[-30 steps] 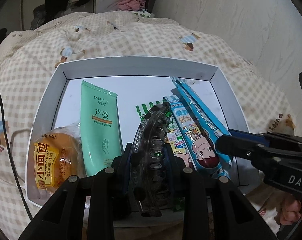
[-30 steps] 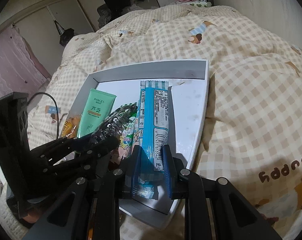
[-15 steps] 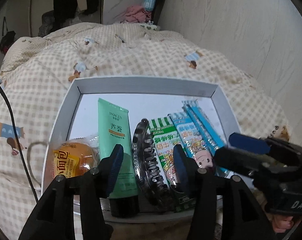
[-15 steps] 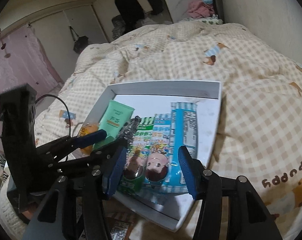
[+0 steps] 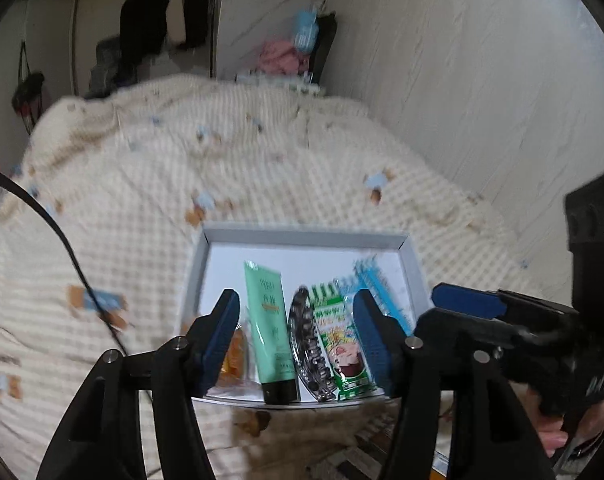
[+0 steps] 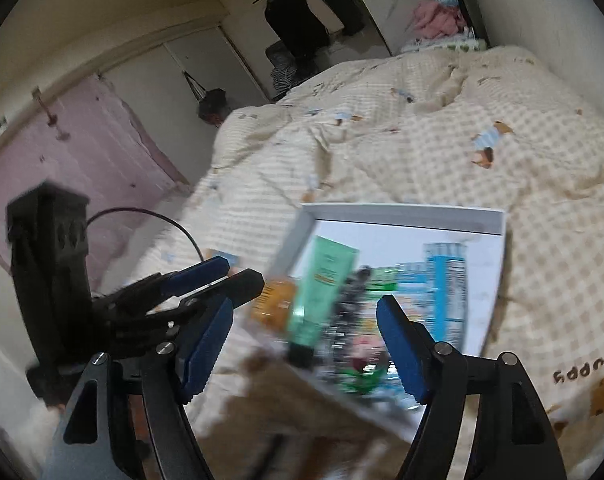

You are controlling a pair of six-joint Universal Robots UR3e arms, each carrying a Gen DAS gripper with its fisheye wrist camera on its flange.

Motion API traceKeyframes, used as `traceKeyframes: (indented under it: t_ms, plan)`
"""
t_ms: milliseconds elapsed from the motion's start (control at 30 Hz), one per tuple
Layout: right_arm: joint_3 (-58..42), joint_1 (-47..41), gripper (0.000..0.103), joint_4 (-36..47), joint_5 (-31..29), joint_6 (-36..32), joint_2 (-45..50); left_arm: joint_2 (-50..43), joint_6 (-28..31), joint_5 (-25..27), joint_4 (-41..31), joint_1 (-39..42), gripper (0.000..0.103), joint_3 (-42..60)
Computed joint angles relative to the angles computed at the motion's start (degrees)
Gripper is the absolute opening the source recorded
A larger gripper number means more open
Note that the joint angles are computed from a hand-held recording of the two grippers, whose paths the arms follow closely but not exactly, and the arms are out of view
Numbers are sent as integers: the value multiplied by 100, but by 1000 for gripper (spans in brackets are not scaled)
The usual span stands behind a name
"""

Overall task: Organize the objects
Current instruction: 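Move both grippers back toward the snack packs beside the tray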

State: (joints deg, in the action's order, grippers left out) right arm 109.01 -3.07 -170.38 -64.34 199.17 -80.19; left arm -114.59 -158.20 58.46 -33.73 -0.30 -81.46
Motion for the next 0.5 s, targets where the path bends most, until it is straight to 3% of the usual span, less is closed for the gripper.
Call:
traceKeyframes:
  t_ms: [167, 500]
  plan:
    - [-255, 88, 76, 733, 107, -163, -814, 1065, 299, -496, -85, 433, 78, -687]
    - [333, 157, 76, 1430, 81, -518, -2262, 2720, 1239, -1343, -1484, 1346, 81, -1514]
